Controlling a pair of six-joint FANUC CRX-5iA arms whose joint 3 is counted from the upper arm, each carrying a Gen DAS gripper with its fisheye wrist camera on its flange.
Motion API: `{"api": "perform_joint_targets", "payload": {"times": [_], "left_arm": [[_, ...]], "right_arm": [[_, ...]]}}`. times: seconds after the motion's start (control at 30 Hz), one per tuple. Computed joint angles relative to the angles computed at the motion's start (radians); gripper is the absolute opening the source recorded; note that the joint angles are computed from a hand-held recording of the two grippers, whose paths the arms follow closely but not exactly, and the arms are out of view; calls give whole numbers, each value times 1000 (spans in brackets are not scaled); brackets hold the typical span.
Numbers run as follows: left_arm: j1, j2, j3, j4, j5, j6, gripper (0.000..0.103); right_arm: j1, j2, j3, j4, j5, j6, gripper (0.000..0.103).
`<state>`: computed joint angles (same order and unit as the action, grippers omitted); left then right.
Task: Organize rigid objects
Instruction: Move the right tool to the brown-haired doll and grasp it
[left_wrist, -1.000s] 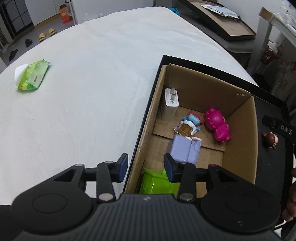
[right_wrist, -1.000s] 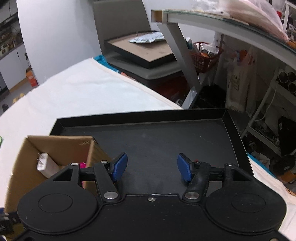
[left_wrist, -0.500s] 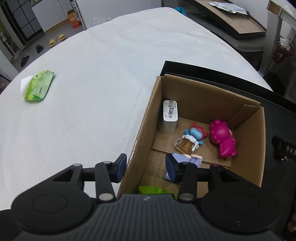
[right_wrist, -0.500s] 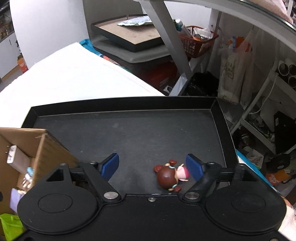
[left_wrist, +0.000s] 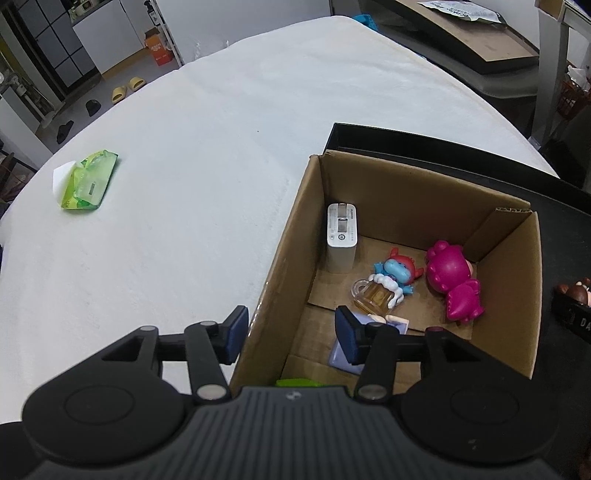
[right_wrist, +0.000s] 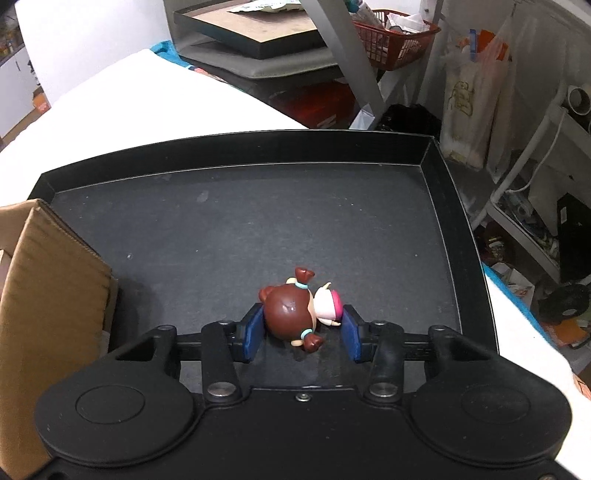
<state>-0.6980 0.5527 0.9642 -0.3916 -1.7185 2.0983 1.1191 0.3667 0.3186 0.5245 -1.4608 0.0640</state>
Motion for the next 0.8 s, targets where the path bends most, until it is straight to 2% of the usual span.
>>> {"api": "perform_joint_targets", "payload": {"times": [0.3, 0.8], "left_arm": [[2, -13, -19, 5, 17, -5, 50], [23, -93, -142, 47, 108, -8, 50]], "right_arm": [[10, -24, -26, 29, 19, -33, 43], [35, -38, -41, 135, 31, -51, 43]]}}
